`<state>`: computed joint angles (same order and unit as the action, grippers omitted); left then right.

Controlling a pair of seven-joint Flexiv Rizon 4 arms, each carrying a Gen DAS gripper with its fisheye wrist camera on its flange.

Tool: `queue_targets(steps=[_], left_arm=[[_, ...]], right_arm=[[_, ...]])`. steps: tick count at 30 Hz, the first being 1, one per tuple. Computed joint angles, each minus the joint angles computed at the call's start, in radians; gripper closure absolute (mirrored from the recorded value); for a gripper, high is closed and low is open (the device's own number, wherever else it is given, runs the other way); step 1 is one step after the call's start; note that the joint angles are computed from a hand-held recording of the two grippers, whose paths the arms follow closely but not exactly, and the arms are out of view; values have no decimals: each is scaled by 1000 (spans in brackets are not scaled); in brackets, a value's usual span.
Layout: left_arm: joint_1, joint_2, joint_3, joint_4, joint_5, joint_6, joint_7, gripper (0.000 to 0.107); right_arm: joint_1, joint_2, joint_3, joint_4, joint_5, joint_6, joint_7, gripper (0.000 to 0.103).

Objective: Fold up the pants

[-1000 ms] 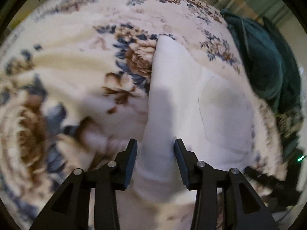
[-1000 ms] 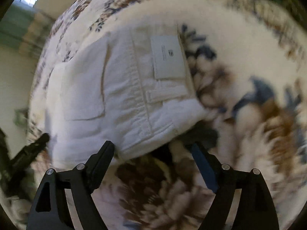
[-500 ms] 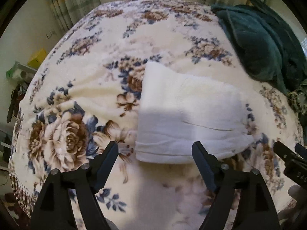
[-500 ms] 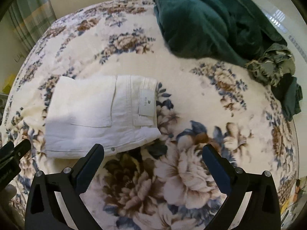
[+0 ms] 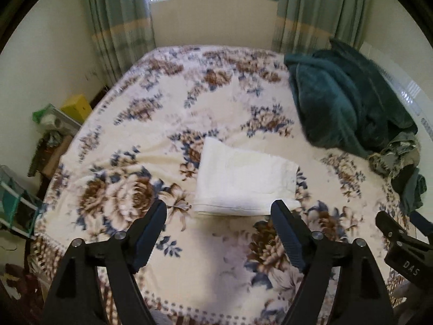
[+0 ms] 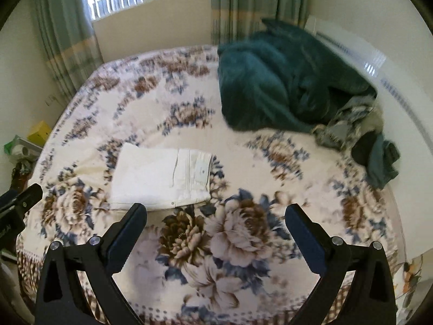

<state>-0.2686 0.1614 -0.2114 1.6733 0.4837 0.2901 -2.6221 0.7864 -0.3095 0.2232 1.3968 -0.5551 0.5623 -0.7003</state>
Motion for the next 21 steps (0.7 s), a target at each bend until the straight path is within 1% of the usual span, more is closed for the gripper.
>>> queue_targets(steps=[3,4,7,9,11,14,19,21], left_arm=[[-19,35,-64,-80,40,-123,-29,29],[-25,43,-97,-123,58,-185,-41,29],[-42,53,-170,-220,99,-320,-64,29],[-54,52,-217,-284,130,-402,-75,29],[-64,41,-273,-364,167,-502,-84,29],[-85,21,-349,-479,242,-630,-76,29],[-121,7,-429,-585,340,-754,-56,29],[-134,3,-446,-606,353,-778,-60,29]], right_arm=[[-4,116,28,34,-6,-36,-19,0],[-7,142,39,35,-5,-53,-25,0],[-11,230,78,22,3,-114,-61,0],[-11,268,103,9,-10,-151,-74,0],[-7,308,129,-22,-10,-200,-86,0],[-1,344,164,-65,-24,-260,-96,0],[22,383,224,-143,-63,-359,-95,0],[34,390,246,-171,-82,-392,-86,0]])
